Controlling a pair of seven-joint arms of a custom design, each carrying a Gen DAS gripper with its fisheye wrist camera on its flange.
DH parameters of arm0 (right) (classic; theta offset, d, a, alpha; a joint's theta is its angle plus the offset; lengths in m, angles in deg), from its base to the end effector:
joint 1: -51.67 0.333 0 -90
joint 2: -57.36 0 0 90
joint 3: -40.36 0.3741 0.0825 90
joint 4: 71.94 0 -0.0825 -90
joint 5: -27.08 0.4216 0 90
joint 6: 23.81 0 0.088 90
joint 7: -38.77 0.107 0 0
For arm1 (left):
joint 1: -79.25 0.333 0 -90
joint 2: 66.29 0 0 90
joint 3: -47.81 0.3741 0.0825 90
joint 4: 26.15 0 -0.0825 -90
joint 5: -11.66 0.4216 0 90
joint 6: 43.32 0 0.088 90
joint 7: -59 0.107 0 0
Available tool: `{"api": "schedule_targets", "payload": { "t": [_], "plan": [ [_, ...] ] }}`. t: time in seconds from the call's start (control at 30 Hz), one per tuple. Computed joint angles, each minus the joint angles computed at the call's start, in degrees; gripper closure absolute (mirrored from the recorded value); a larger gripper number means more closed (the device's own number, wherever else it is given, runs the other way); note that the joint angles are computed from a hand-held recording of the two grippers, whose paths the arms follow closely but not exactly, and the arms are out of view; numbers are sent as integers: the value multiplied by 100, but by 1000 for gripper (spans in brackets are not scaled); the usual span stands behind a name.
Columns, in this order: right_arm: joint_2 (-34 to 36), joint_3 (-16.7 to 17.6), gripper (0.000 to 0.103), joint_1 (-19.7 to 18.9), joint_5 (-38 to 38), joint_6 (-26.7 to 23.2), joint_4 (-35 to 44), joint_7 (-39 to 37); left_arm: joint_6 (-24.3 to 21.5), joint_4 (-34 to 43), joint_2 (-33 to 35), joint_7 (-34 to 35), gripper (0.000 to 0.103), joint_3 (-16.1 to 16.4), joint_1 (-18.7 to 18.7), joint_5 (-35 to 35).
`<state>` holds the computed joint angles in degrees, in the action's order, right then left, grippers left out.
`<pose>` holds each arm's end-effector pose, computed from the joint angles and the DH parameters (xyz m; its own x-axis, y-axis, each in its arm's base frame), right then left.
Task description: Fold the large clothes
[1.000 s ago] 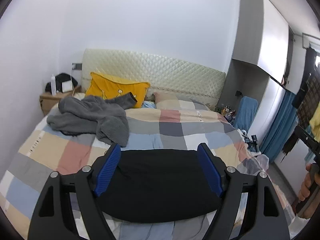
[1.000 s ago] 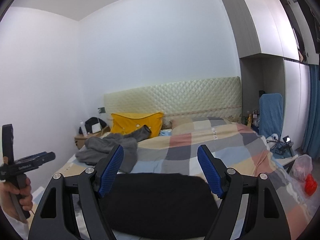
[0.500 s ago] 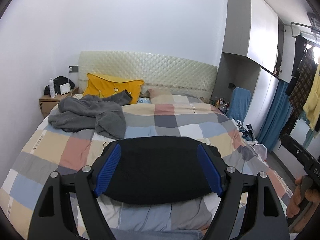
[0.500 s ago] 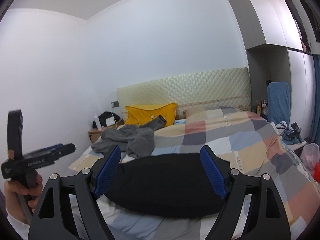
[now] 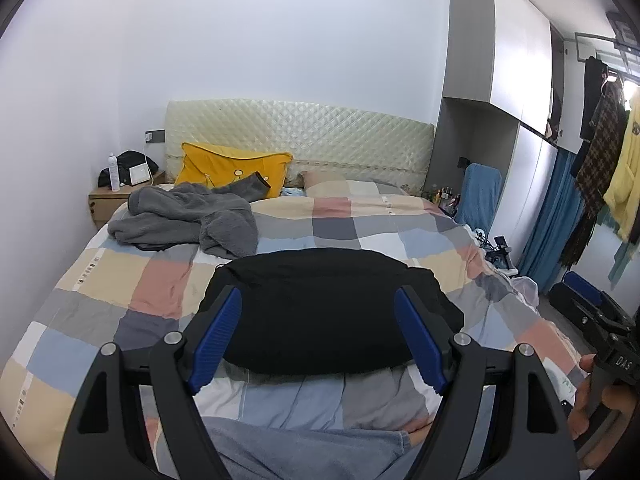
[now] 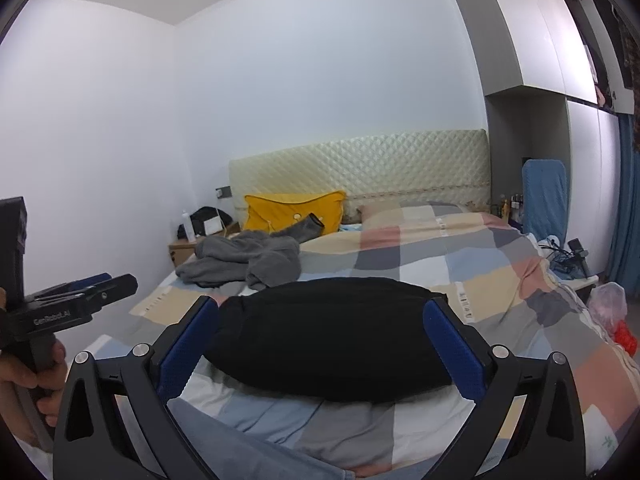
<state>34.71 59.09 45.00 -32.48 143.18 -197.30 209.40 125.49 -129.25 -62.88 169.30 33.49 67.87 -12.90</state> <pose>0.4696 0.1876 0.6822 -0.1187 -0.9785 -0.1688 -0.2995 0.1974 -0.9335 0.6139 -0.2592 0.6841 -0.4680 -0.8768 0.1106 -0.4417 0.1236 -0.8886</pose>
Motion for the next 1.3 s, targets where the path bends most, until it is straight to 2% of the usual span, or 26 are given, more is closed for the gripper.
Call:
{"api": "schedule_targets", "payload": {
  "t": [0.27,0.43,0.57,0.7,0.8,0.93,1.1,1.23,1.3],
  "plan": [
    [-2,-98,0,223,221,-195,-190,-267,158,-416,-113,-334,24,46,-95,402],
    [64,-86,0,200,152,-199,-149,-214,40,-373,-18,-650,24,79,-111,712],
    [131,-86,0,183,47,-219,-129,-97,25,-316,62,-622,24,43,-96,782],
    [364,-291,0,351,206,-181,-71,-224,-22,-172,245,-762,24,9,-95,964],
    [522,-319,0,309,21,-98,26,-92,-153,40,448,-754,24,-62,-57,878],
    [687,-435,0,365,-251,-69,112,90,-113,227,659,-1047,24,-18,-128,1205],
    [822,-595,0,426,-730,65,137,506,-93,354,832,-1044,24,-134,-27,1189],
    [900,-717,0,543,-1119,-52,128,820,134,235,835,-1551,24,105,-221,1742],
    [917,-842,0,636,-1062,-32,82,924,126,199,814,-1610,24,61,-197,1830]
  ]
}}
